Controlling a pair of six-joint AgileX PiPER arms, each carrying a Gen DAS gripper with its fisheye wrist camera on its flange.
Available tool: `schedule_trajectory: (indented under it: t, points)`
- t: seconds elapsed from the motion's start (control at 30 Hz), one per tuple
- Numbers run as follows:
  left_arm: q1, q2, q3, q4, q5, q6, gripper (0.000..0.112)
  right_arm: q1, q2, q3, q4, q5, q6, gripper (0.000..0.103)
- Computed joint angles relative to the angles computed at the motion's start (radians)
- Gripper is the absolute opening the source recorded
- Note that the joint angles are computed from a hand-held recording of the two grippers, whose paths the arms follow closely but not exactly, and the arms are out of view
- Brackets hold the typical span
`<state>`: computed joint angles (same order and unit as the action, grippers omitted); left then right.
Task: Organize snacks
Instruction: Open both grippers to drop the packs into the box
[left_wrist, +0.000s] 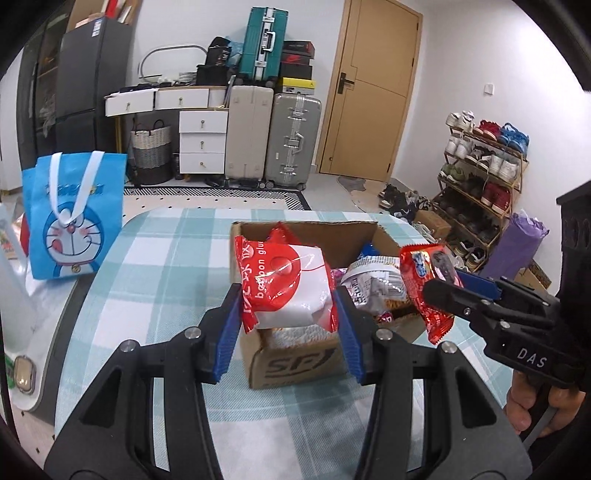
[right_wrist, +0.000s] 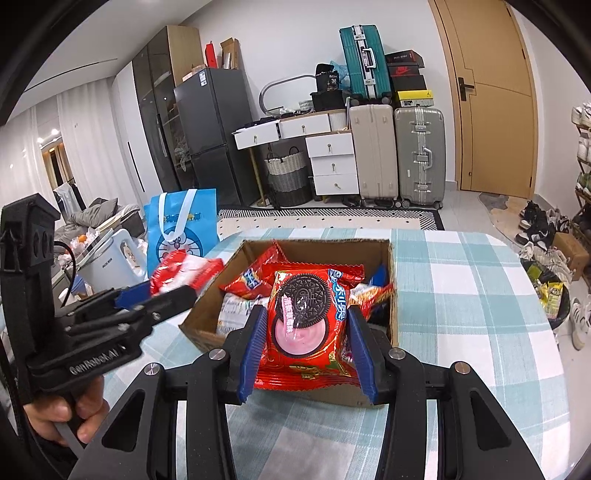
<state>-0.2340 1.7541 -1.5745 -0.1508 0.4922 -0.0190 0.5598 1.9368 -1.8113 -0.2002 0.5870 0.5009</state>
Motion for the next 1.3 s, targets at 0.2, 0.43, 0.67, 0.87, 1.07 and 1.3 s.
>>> schedule_trajectory:
  t: [0.2, 0.43, 0.67, 0.87, 1.07, 1.3]
  points:
    - [-0.041, 0.101, -0.137, 0.074, 0.053, -0.064, 0.045, -0.029, 0.058, -0.095, 0.047, 0.033, -0.045, 0.044]
    - [-0.074, 0.227, -0.314, 0.126, 0.133, -0.099, 0.045, -0.058, 0.149, -0.239, 0.099, 0.088, -0.095, 0.044]
    - [-0.097, 0.336, -0.451, 0.162, 0.201, -0.129, 0.045, -0.078, 0.247, -0.395, 0.118, 0.165, -0.118, 0.044]
    - [-0.088, 0.410, -0.552, 0.158, 0.239, -0.122, 0.046, -0.100, 0.308, -0.479, 0.148, 0.200, -0.145, 0.044]
    - [-0.073, 0.465, -0.636, 0.158, 0.284, -0.131, 0.048, -0.112, 0.276, -0.411, 0.171, 0.147, -0.173, 0.050]
    - [-0.049, 0.364, -0.473, 0.119, 0.202, -0.098, 0.065, -0.100, 0.137, -0.177, 0.115, 0.035, -0.136, 0.077]
